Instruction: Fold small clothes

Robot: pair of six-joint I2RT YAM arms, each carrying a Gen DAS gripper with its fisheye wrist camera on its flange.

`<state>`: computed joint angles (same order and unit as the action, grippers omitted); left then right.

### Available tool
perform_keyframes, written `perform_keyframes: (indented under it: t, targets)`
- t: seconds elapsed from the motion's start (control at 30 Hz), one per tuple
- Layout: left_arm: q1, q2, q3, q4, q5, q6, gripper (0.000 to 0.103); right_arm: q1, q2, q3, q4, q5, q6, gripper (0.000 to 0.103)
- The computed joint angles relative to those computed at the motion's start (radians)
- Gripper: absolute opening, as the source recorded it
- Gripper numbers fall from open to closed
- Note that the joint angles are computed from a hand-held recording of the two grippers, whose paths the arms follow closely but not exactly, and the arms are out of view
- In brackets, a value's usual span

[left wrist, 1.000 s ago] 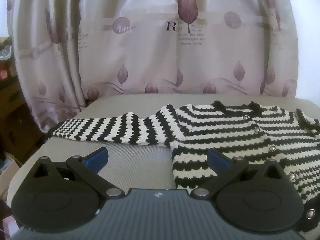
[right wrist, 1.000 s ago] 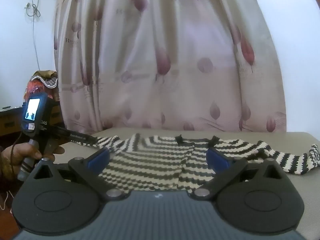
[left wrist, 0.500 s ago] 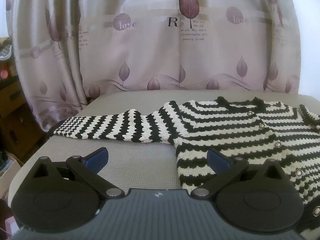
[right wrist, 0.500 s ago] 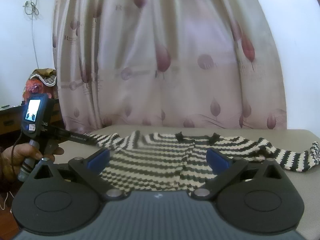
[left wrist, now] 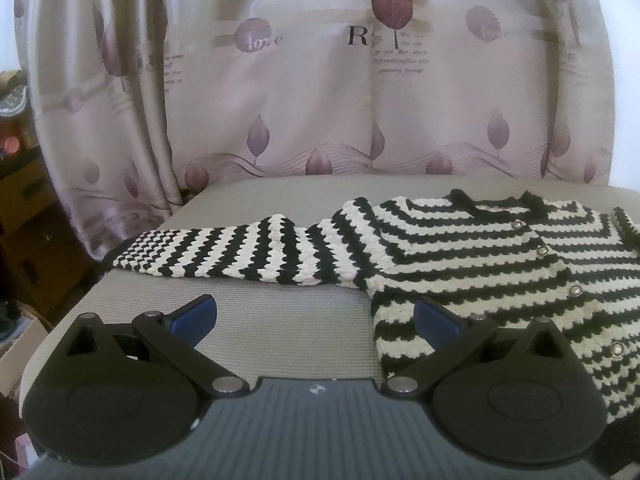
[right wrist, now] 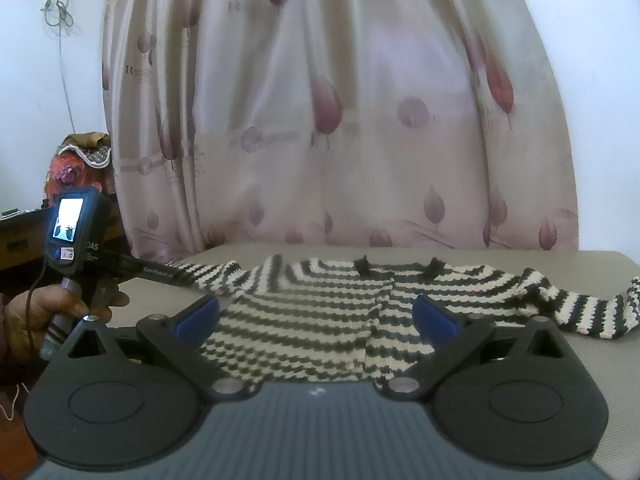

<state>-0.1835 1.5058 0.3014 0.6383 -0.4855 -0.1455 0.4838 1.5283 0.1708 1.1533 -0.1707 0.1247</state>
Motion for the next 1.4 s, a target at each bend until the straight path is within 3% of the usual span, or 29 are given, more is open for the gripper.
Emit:
perform_keyframes:
  t: [0.57, 1.4]
  targets:
    - [0.092, 0.145, 0.04, 0.092, 0.067, 0.031, 0.103, 0.042, 0.017, 0.097, -0.139, 0.026, -0.005, 0.103]
    - [0.138, 0.262, 0.096, 0.133, 0.102, 0.062, 0.103, 0.056, 0.068, 0.168, -0.211, 0.025, 0.002, 0.103]
